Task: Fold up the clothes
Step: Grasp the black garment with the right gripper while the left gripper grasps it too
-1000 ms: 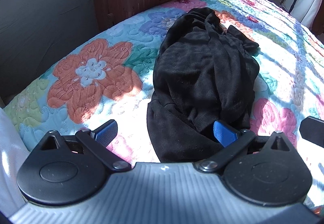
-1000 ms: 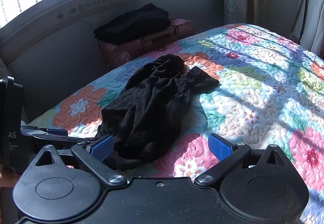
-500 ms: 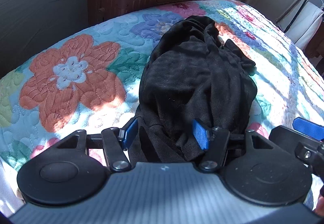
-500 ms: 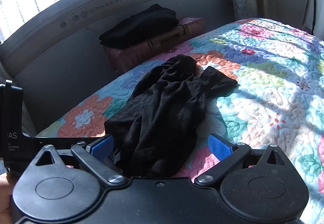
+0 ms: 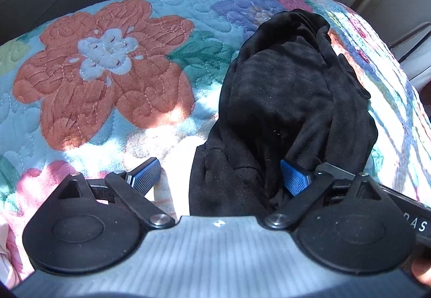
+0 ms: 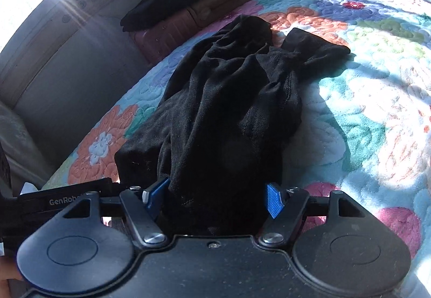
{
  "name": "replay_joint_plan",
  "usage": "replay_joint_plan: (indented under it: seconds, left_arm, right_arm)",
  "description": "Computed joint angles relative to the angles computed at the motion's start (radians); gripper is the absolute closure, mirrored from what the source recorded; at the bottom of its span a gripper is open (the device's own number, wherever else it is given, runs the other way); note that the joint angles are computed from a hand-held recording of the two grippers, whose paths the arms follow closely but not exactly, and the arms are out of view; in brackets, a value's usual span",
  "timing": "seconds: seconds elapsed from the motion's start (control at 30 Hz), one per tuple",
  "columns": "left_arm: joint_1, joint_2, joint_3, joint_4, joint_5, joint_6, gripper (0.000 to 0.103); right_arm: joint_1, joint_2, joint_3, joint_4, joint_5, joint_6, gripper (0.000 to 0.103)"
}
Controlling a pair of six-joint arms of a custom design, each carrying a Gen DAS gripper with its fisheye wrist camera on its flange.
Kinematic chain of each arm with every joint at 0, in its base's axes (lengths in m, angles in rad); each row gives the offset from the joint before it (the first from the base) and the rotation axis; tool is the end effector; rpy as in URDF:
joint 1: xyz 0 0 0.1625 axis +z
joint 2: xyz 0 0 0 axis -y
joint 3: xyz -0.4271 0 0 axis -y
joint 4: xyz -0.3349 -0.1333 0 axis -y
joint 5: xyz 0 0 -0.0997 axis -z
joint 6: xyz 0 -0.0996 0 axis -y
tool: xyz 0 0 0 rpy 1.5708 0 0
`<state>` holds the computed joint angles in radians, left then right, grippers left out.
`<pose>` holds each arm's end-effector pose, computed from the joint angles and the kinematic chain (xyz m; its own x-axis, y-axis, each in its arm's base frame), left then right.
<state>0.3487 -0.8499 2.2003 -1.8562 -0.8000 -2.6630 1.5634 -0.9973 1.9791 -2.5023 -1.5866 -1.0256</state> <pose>-0.2512 -0.3070 0.0347 -0.5006 -0.8595 -0.1032 -0.2533 0.2594 -0.9320 0.1279 -0.5133 0.1383 -0.5248 -0.8505 -0.0348 -0.8511 0.5236 0.0396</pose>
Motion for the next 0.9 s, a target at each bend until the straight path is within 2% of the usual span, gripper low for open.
replay_joint_plan:
  seconds: [0.03,0.07,0.1,0.13,0.27,0.33,0.4,0.47,0.53,0.63,0.7,0.83,0.9]
  left_arm:
    - [0.002,0.013,-0.024,0.026,0.014,0.042,0.045]
    - [0.002,0.023,-0.037,0.032,0.034,0.074,0.061]
    - [0.0,0.031,-0.043,0.025,0.054,0.096,0.076]
    - [-0.001,0.039,-0.054,0.021,0.068,0.122,0.081]
    - [0.001,0.063,-0.119,0.092,0.114,0.209,0.085]
    - [-0.003,0.048,-0.109,0.012,0.192,0.316,0.085]
    - [0.0,0.048,-0.138,0.026,0.257,0.374,0.087]
    - [0.019,0.053,-0.157,-0.002,0.309,0.453,0.087]
    - [0.044,0.064,-0.165,-0.106,0.345,0.57,0.087]
    - [0.063,0.094,-0.189,-0.202,0.373,0.678,0.087]
    - [0.07,0.119,-0.203,-0.293,0.387,0.766,0.087]
    - [0.079,0.165,-0.255,-0.444,0.419,0.978,0.088]
    - [0.082,0.189,-0.277,-0.565,0.436,1.114,0.088]
  right_arm:
    - [-0.001,-0.006,0.016,-0.025,0.0,-0.033,0.048]
    - [0.0,-0.013,0.029,-0.046,-0.004,-0.064,0.061]
    - [0.0,-0.024,0.043,-0.067,-0.001,-0.09,0.068]
    - [-0.005,-0.038,0.053,-0.077,0.012,-0.107,0.073]
    - [-0.018,-0.096,0.079,-0.1,0.051,-0.158,0.088]
    - [-0.023,-0.122,0.076,-0.086,0.085,-0.186,0.089]
    - [-0.034,-0.151,0.054,-0.034,0.138,-0.213,0.092]
    - [-0.031,-0.164,0.032,-0.033,0.149,-0.199,0.092]
    - [-0.028,-0.165,0.001,-0.026,0.148,-0.186,0.092]
    - [-0.033,-0.16,-0.021,-0.07,0.137,-0.185,0.093]
    - [-0.046,-0.159,-0.046,-0.06,0.141,-0.184,0.093]
    - [-0.077,-0.175,-0.082,-0.064,0.168,-0.176,0.093]
    - [-0.085,-0.185,-0.103,-0.065,0.172,-0.169,0.093]
